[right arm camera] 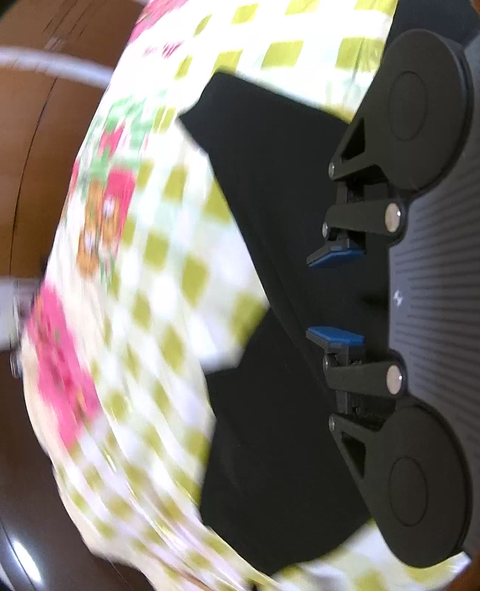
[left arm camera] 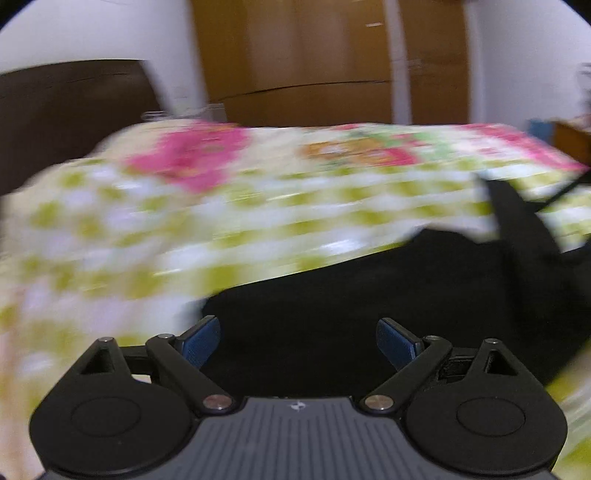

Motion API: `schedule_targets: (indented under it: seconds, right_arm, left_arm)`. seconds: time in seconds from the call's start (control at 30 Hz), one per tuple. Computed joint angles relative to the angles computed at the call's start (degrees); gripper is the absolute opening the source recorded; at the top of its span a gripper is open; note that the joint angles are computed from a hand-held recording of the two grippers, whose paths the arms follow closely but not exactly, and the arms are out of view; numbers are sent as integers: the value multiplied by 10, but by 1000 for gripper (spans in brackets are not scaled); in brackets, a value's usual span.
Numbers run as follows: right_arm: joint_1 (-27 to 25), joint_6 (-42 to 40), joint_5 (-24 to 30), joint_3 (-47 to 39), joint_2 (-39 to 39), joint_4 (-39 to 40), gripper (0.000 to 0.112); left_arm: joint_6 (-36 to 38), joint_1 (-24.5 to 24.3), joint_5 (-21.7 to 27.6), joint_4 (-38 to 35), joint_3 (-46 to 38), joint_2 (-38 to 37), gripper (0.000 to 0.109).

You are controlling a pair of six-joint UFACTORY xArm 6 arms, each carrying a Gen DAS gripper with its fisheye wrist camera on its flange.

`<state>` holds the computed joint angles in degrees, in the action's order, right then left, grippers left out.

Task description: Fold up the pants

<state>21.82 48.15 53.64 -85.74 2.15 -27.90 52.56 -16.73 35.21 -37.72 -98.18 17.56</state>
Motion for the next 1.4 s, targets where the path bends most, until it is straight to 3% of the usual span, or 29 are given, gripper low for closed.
schedule_targets:
  seconds: [0.13,0.27,0.37,0.47,0.53,0.63,0.77,0.87,1.03,1.2,1.3,1.4]
  right_arm:
    - [-67,3,19,-75,64,10,39]
    - [-120,22,36,-168,150,29,43]
    - [-143,41,82,-245,219,18,44]
    - [-165,55,102,-269,254,20,43]
    - [-174,72,68,-232,239,13,40]
    - [-189,69,6,-168,197,30,1]
    - [-201,83,-65,-66,112,29,1]
    - [-203,77,-85,-34,78,30,1]
    - [-205,70,-86,-33,67,25,1]
    - [-214,95,-105,24,20,28,1]
    - [-220,104,-119,58,-16,36,1]
    - [-220,139,-153,127,-96,11,1]
  left_arm:
    - [13,-54,95,-58,-70,46,103]
    - [-10,-96,152,-53,-147,106,103]
    - [-3,-116,157,-46,-157,120,103]
    - [-12,-132,146,-24,-140,113,102]
    - [-26,-139,141,-8,-134,112,102]
    - [-40,-143,131,1,-132,111,102]
    - [-38,-149,116,7,-139,118,99]
    - [-35,-151,137,2,-147,122,84]
    - [-25,-153,139,-10,-152,128,81]
    - [-56,-150,174,0,-210,165,49]
    - [-54,-149,189,-18,-225,169,43]
    - [-6,-153,189,-66,-180,127,43]
